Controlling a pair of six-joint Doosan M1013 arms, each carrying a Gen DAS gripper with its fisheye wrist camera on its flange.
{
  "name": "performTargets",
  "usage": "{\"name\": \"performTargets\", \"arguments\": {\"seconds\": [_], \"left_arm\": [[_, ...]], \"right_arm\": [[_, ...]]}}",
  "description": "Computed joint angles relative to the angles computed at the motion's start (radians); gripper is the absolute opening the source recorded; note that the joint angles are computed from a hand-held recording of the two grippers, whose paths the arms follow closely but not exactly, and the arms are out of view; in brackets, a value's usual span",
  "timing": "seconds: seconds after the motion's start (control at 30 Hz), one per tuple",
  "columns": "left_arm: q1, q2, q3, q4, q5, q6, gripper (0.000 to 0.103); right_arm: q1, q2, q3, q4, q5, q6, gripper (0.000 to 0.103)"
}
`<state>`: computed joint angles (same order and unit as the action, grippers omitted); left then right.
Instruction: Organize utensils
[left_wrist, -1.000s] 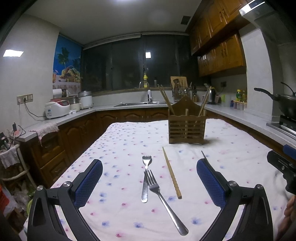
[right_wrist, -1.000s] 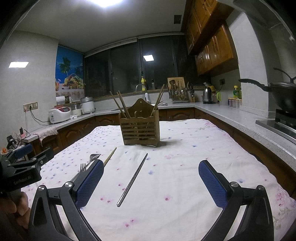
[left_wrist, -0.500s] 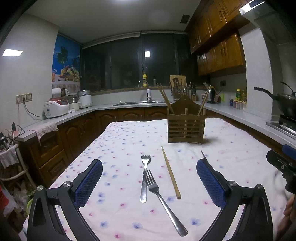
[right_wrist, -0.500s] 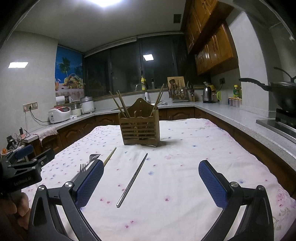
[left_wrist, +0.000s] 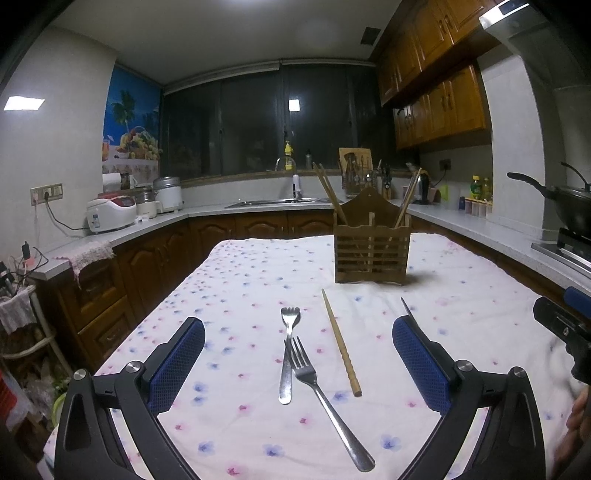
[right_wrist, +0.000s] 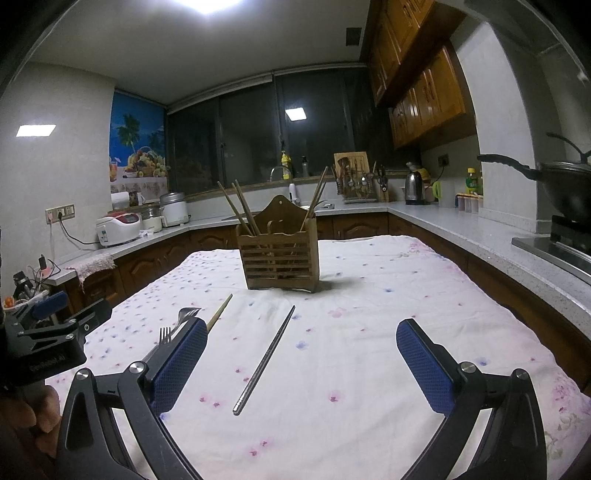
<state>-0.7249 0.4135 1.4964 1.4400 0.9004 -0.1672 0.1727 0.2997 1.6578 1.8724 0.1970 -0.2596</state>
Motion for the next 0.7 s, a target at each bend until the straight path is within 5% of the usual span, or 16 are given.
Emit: {"name": "performTargets", "arguments": {"seconds": [0.4, 0.7], "left_arm": [[0.002, 0.005, -0.011, -0.011, -0.007, 0.002, 0.102], [0.003, 0.012, -0.027, -0.022, -0.016, 0.014, 0.102]], "right_arm": [[0.005, 0.004, -0.007, 0.004, -0.010, 0.000, 0.103], [0.004, 0.013, -0.029, -0.188, -0.026, 0.206, 0.103]]}}
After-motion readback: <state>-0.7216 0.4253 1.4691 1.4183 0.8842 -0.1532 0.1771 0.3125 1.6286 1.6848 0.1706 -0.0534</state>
